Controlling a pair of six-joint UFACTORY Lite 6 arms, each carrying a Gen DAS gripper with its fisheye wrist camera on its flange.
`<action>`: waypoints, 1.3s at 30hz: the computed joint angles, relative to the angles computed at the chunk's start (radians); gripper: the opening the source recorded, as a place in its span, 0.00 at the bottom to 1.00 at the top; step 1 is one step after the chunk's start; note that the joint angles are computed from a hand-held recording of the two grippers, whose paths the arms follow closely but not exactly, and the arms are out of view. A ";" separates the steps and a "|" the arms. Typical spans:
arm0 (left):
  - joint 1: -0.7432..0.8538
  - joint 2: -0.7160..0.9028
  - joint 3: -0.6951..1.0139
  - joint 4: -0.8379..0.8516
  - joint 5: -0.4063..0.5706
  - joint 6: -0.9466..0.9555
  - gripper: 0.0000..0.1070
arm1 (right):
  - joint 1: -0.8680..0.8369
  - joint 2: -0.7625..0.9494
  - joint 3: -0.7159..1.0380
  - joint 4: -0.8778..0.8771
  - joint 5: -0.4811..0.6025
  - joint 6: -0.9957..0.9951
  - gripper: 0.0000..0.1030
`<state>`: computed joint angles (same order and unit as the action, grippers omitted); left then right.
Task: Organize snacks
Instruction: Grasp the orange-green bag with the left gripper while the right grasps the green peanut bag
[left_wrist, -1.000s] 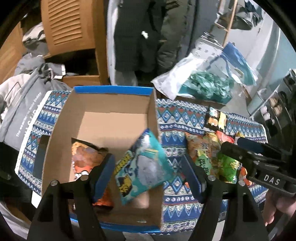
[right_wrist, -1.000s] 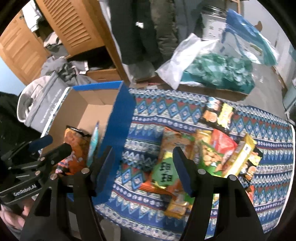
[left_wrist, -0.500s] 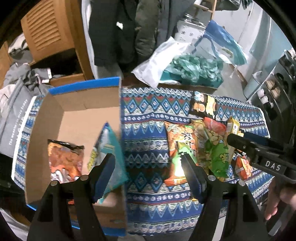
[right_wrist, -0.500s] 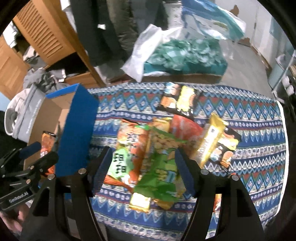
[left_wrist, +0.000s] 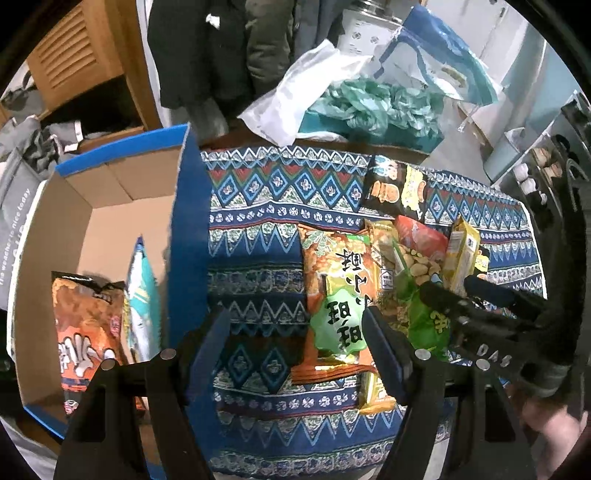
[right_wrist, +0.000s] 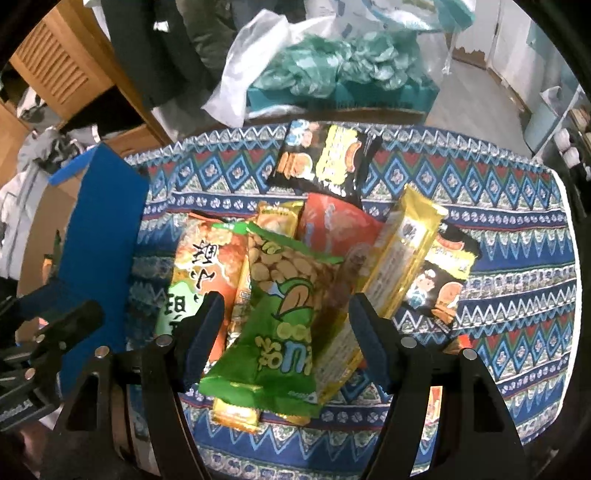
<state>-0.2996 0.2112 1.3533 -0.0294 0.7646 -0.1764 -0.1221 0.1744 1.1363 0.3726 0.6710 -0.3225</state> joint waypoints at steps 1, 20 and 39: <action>-0.001 0.012 0.007 -0.004 -0.001 -0.003 0.70 | 0.004 0.011 0.004 0.000 -0.002 -0.001 0.68; -0.077 0.247 0.186 -0.001 0.019 -0.055 0.76 | -0.028 0.101 -0.013 0.113 -0.045 -0.186 0.42; -0.112 0.491 0.325 -0.001 0.026 -0.093 0.81 | -0.185 0.100 0.022 0.208 0.052 -0.305 0.42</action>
